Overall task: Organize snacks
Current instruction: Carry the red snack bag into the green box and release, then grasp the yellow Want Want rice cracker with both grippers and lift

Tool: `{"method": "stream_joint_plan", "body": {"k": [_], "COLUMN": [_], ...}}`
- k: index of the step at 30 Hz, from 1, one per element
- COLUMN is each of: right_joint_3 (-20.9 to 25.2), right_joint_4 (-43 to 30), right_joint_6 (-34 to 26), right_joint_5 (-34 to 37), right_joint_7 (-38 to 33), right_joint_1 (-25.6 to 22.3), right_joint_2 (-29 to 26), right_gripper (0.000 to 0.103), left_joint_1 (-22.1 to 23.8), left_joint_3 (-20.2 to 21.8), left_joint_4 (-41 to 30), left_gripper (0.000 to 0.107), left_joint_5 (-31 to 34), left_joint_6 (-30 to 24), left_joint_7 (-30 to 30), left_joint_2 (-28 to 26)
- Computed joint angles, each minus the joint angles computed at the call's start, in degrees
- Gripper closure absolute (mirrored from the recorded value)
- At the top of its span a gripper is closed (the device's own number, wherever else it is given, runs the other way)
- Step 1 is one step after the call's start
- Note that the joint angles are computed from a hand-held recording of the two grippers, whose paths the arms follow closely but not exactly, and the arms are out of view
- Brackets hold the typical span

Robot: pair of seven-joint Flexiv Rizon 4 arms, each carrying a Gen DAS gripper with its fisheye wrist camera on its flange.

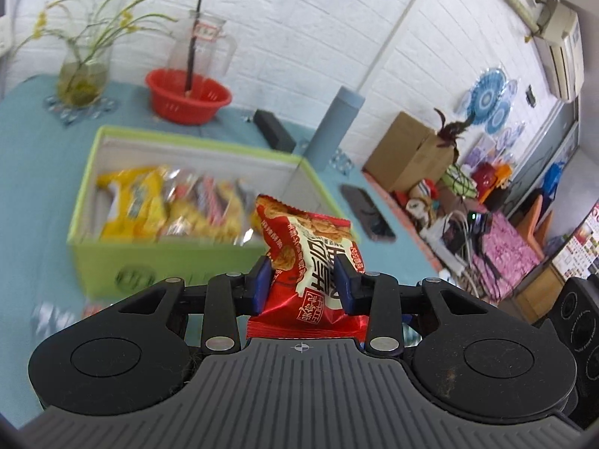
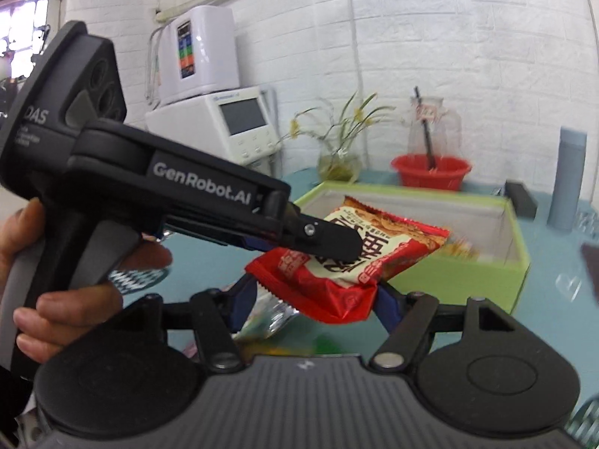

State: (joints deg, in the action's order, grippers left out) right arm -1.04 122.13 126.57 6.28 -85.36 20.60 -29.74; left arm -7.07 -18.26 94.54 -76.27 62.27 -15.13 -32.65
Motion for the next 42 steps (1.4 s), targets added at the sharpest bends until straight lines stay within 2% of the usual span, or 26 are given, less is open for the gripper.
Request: {"method": "stream_joint_plan", "body": {"k": [4,9,10,11,12,13,14,15,16,17,19,21,26,28,30,32,35,36,39,42], "right_joint_3": [0.4,7.3,7.6,6.6,4.9,2.9,1.2,0.8,0.1,-1.4,-2.9,-3.0,-0.2,-0.9,-3.0,-1.9,3.6,4.2,2.1,1.8], "right_joint_4": [-7.2,-16.8,-18.0,-18.6,-18.5,-17.5,-15.3,-13.1,-10.6,-8.0,-3.3,0.8,9.2,11.8,13.9,16.2,18.4,18.5,17.5,17.0], "right_joint_6": [-7.1,-15.5,-16.2,-16.6,-16.4,-15.3,-12.5,-9.4,-6.6,-3.5,-0.2,1.9,4.8,4.0,2.2,2.1,4.8,5.1,3.6,3.8], "right_joint_5": [-7.7,-19.5,-20.4,-20.2,-19.3,-17.9,-16.1,-15.1,-13.7,-11.1,-6.3,-2.5,4.4,8.4,14.6,17.5,14.4,14.4,18.1,18.7], "right_joint_7": [3.1,10.3,11.2,11.9,12.3,12.4,12.0,11.5,10.6,9.3,7.3,5.9,6.1,5.1,3.1,3.8,8.3,9.0,7.6,6.8], "right_joint_1": [-7.6,-20.3,-21.3,-20.9,-19.9,-18.4,-17.0,-16.8,-16.0,-14.3,-11.5,-9.5,-6.0,-2.3,3.5,5.7,3.3,4.1,9.9,12.4], "right_joint_2": [-1.8,-7.4,-8.5,-9.1,-9.2,-8.8,-8.0,-7.2,-6.2,-5.3,-3.3,-1.5,1.4,2.6,4.3,5.7,5.6,5.4,5.0,4.4], "right_gripper": [0.029,0.029,0.029,0.027,0.026,0.025,0.021,0.012,0.008,0.006,0.006,0.006,0.005,0.005,0.005,0.005,0.001,0.001,0.001,0.001], "left_joint_1": [-3.0,-7.5,-8.0,-8.4,-7.7,-7.2,-5.7,-3.9,-2.0,-0.2,4.0,8.2,17.5,19.5,20.8,21.2,22.2,22.3,21.5,21.3], "left_joint_3": [0.5,5.1,5.8,6.8,5.8,5.2,2.6,-0.3,-3.1,-5.8,-11.6,-16.9,-28.0,-29.7,-29.9,-29.0,-26.4,-25.5,-23.0,-20.5], "left_joint_4": [-14.7,-32.8,-35.6,-38.0,-38.5,-37.1,-34.3,-31.0,-27.1,-23.6,-16.1,-9.3,6.8,12.1,17.0,21.1,26.6,27.8,30.3,32.2], "left_gripper": [0.092,0.091,0.081,0.075,0.073,0.072,0.07,0.062,0.054,0.052,0.051,0.051,0.049,0.048,0.047,0.042,0.039,0.039,0.04,0.04], "left_joint_5": [12.0,26.9,29.0,30.3,32.5,31.9,30.9,29.9,28.7,27.7,25.0,21.2,3.8,-3.2,-9.5,-14.4,-14.9,-15.1,-18.5,-18.2], "left_joint_6": [0.7,-1.9,-2.6,-3.8,-3.6,-2.9,-1.0,1.3,4.2,6.8,11.2,13.3,16.8,17.2,16.5,15.2,10.7,9.5,8.1,4.7], "left_joint_7": [-11.1,-26.5,-28.7,-30.4,-32.0,-31.0,-28.3,-25.3,-22.4,-19.6,-13.7,-8.2,10.5,16.8,21.9,24.5,21.3,20.0,19.1,16.9], "left_joint_2": [-9.8,-22.3,-24.2,-25.8,-26.2,-25.6,-24.3,-22.6,-20.7,-19.0,-15.5,-12.3,-3.7,0.1,4.1,7.5,11.2,11.9,13.7,14.8]}}
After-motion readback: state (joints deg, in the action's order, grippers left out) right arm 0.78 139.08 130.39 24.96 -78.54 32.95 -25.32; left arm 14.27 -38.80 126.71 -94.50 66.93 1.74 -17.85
